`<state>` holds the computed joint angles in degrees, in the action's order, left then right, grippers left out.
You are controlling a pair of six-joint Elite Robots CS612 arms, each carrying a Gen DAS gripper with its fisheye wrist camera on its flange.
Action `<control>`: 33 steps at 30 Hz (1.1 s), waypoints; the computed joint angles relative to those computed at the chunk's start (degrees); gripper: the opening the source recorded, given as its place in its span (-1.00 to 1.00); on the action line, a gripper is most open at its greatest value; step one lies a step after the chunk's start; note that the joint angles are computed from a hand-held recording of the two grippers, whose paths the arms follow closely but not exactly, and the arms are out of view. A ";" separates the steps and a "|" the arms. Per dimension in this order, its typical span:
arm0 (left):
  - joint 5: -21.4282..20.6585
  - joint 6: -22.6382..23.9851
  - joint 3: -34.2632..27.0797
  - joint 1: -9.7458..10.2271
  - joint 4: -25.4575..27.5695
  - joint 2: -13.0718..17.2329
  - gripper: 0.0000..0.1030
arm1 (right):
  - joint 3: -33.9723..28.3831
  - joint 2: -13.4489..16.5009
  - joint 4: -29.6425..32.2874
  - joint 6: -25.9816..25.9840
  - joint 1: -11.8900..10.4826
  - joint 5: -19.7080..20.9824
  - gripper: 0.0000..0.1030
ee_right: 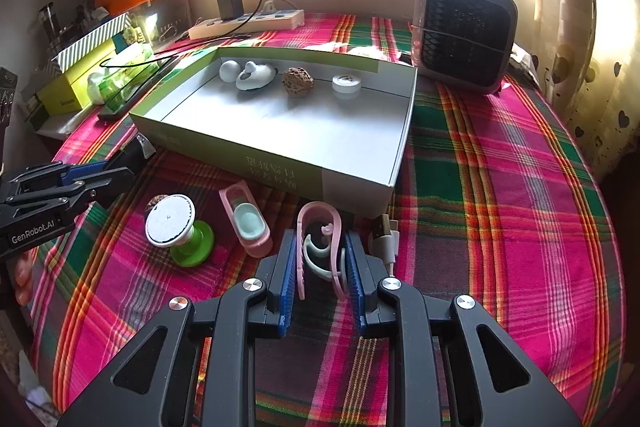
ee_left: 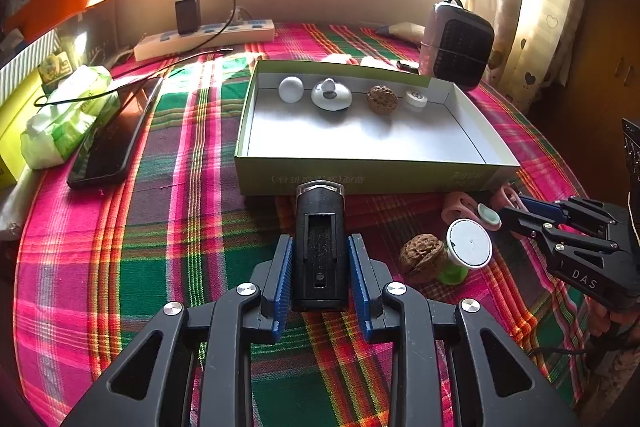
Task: Organize objects
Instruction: 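Carry the black device into the box lid while the right tool carries the pink clip there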
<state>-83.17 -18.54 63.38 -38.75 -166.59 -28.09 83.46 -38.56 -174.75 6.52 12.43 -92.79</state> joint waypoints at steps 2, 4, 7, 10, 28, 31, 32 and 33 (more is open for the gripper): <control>-0.19 -0.08 0.08 0.02 -0.17 -0.09 -0.51 | 0.03 -0.05 -0.05 0.05 -0.01 0.33 -0.53; -0.47 -0.11 0.08 0.03 -0.12 -0.20 -0.52 | 0.07 -0.13 -0.16 -0.02 0.02 0.32 -0.53; -0.46 0.30 0.18 -0.02 -0.44 -0.40 -0.52 | 0.22 -0.34 -0.69 0.03 -0.05 0.40 -0.53; -0.66 0.30 -0.03 0.04 -0.53 -0.46 -0.51 | 0.30 -0.55 -1.04 0.06 -0.07 0.39 -0.53; -2.15 1.68 -6.91 0.89 3.46 1.80 -0.51 | -3.35 -0.12 -0.20 -0.03 -0.47 -0.06 -0.53; -2.20 1.92 -8.61 1.02 4.35 2.50 -0.51 | -4.66 0.31 0.43 -0.05 -0.56 -0.48 -0.53; -2.28 1.72 -9.30 1.10 4.82 2.78 -0.51 | -5.21 0.52 0.74 -0.03 -0.59 -0.59 -0.53; -2.58 1.67 -10.06 1.19 5.28 3.11 -0.51 | -5.77 0.73 1.10 0.06 -0.64 -0.69 -0.53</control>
